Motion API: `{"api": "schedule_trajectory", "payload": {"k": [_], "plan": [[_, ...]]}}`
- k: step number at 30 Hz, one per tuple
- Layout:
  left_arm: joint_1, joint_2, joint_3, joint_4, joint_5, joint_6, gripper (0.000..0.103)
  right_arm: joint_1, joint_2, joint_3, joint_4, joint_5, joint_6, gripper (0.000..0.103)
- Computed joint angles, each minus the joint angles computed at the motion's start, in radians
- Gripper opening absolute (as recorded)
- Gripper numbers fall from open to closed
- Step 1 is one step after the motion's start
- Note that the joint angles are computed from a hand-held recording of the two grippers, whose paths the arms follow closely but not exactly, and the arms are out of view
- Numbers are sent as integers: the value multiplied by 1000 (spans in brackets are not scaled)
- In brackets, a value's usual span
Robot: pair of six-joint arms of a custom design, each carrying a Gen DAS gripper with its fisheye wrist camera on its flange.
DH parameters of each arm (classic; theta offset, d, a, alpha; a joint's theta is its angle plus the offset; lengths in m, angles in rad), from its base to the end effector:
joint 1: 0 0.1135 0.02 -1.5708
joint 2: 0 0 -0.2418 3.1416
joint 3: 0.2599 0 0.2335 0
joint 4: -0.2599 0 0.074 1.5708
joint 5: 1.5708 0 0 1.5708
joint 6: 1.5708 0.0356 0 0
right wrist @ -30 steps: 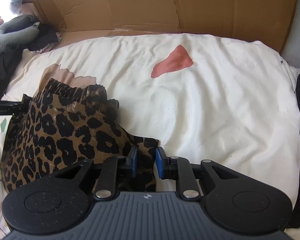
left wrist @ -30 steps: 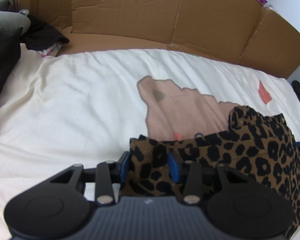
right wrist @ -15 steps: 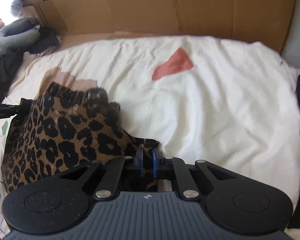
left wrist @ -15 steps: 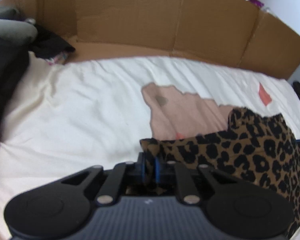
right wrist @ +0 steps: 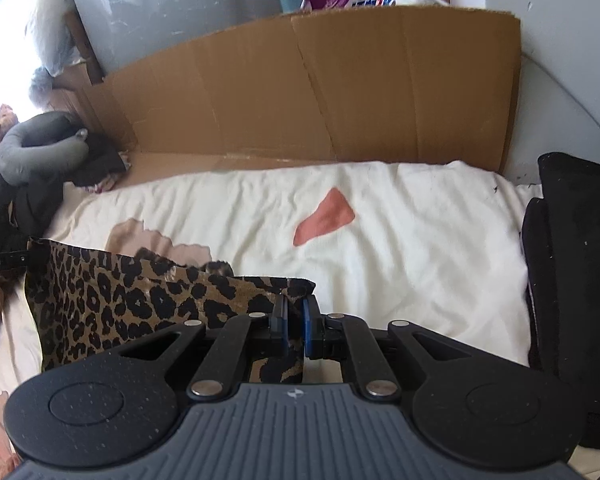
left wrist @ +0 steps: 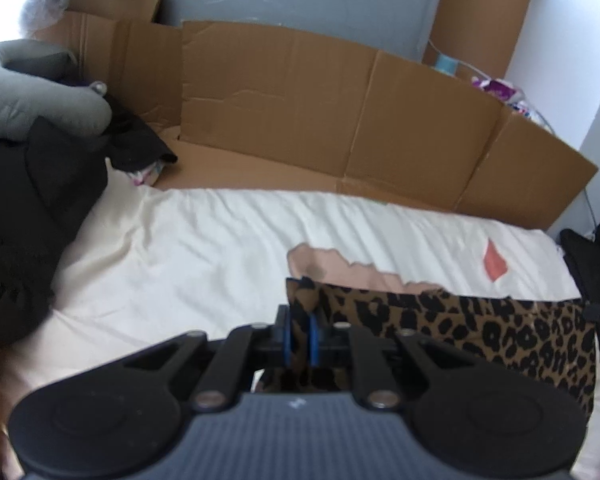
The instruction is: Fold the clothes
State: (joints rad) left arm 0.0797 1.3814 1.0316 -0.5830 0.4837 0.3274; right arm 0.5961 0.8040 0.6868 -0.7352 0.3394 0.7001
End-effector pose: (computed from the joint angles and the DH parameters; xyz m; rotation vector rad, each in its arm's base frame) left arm 0.2703 0.0050 0.2453 0.4895 2.3523 -0.4187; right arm 0.1342 0.0767 0.2399 0.2750 2.3544 0.2131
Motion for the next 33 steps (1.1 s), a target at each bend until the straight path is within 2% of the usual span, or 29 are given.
{"api": "schedule_trajectory", "payload": {"k": [5, 16, 27, 29, 31, 33], "plan": [[-35, -6, 9, 29, -29, -9, 9, -30, 23, 17, 8, -1, -13, 5], [-135, 205, 67, 96, -163, -52, 9, -202, 232, 9, 141, -144, -64, 5], [-179, 354, 96, 154, -213, -55, 10, -245, 416, -21, 274, -170, -57, 4], [-181, 367, 107, 153, -216, -60, 12, -245, 431, -20, 282, -168, -51, 4], [-185, 363, 117, 144, -229, -72, 21, -234, 436, -2, 262, -153, -48, 4], [-188, 334, 110, 143, -257, -95, 34, -213, 416, 10, 234, -123, -49, 5]]}}
